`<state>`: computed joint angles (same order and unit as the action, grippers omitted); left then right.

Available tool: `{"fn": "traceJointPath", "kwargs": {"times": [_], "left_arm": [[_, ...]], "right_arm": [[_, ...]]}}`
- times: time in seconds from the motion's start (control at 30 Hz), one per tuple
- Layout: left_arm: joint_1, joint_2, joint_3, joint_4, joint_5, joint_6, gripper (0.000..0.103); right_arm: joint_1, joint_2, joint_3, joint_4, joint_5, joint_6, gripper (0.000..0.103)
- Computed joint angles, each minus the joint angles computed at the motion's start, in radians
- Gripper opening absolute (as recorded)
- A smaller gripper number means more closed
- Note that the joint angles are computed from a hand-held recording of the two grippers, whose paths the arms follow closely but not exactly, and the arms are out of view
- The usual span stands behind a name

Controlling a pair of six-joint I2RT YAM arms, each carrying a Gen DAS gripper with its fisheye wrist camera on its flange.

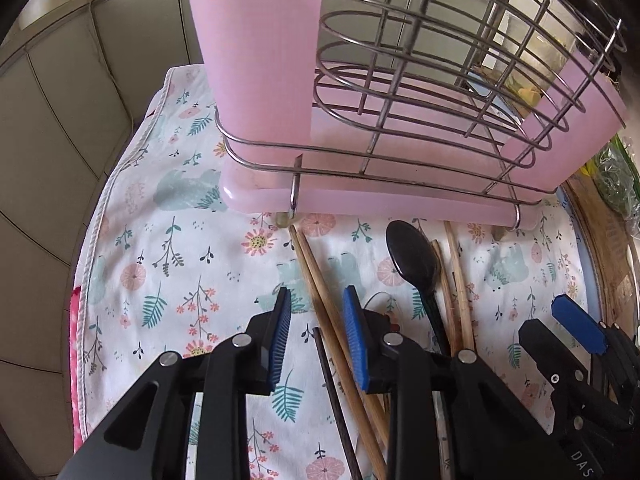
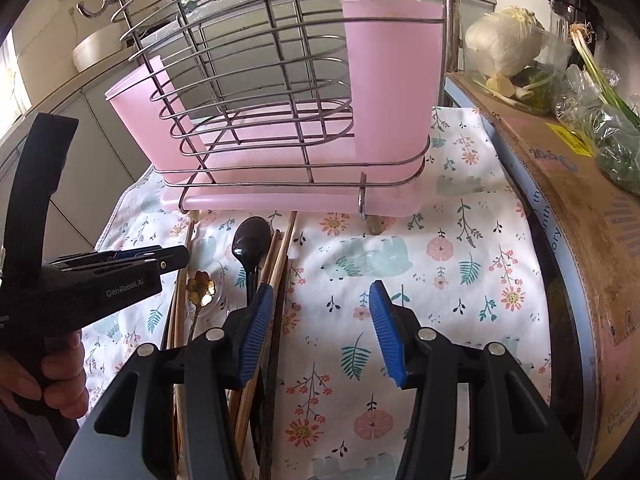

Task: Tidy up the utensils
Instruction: 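Lower and close the right tool on a wooden chopstick while the left tool grasps a dark chopstick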

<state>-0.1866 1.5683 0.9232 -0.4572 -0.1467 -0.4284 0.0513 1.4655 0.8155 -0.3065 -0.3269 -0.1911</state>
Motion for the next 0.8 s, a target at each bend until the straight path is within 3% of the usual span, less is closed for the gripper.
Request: {"fn": "traceJointPath", "kwargs": {"times": [0.4, 0.8], "left_arm": [[-0.02, 0.001, -0.025, 0.044, -0.043, 0.038, 0.0], [0.013, -0.084, -0.083, 0.065, -0.031, 0.062, 0.0]], "right_arm": [[0.015, 0.016, 0.003, 0.005, 0.02, -0.004, 0.05], [0.025, 0.0, -0.003, 0.002, 0.032, -0.004, 0.05]]}}
